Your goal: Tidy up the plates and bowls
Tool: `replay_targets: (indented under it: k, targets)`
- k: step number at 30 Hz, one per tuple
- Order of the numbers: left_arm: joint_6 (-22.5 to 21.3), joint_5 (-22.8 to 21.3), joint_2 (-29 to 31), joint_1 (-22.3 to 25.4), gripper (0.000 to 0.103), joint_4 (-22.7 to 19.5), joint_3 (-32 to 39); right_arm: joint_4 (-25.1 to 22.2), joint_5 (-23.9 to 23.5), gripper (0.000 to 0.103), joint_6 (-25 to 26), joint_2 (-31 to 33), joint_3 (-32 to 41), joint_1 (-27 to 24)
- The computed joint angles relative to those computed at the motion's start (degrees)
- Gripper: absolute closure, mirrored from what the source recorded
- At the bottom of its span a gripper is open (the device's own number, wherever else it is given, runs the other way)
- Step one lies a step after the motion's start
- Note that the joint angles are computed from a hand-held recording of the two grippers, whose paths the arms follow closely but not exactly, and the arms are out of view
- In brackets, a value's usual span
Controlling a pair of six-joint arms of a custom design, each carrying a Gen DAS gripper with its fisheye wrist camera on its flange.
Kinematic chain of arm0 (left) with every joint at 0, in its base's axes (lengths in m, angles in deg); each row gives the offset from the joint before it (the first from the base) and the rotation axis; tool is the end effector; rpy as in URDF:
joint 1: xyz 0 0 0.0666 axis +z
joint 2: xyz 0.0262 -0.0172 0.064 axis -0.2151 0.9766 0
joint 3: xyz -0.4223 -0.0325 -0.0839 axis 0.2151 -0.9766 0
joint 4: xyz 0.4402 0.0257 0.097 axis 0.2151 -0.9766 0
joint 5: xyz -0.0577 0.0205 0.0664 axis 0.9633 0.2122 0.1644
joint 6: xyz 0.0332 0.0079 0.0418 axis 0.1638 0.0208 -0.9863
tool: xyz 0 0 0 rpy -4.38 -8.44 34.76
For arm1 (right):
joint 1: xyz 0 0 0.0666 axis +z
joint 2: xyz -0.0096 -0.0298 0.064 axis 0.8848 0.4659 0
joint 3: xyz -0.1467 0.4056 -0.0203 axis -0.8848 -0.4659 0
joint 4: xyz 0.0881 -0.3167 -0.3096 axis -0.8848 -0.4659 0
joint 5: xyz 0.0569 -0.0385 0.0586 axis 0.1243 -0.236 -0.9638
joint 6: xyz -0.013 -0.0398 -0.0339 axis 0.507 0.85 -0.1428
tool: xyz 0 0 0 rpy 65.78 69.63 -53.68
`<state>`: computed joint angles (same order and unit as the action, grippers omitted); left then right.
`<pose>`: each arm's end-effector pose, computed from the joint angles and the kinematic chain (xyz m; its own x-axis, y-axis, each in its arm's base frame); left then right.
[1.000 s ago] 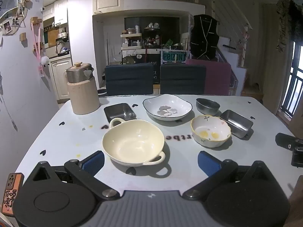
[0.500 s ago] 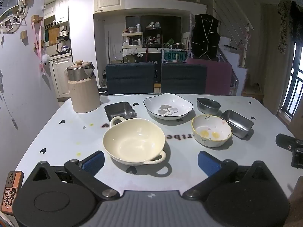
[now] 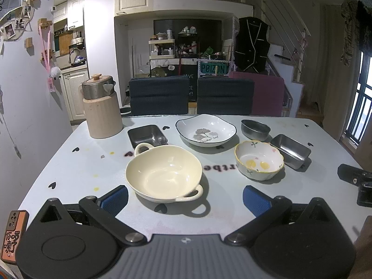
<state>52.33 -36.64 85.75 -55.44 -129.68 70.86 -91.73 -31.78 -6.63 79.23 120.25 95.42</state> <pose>0.3251 -0.2744 0.4519 -0.5619 -0.0223 -0.8269 -0.0646 0.9978 0.0171 0.3888 0.2353 0.4625 -0.5130 -0.1087 -0.8515 -0.0883 0.9934 -0.0736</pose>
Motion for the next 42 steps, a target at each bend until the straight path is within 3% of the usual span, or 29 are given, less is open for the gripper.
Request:
replay_targets:
  k: [42]
  targets:
    - [-0.1, 0.0, 0.4, 0.2, 0.000, 0.9, -0.6, -0.2, 0.0, 0.000, 0.1, 0.0, 0.0, 0.0]
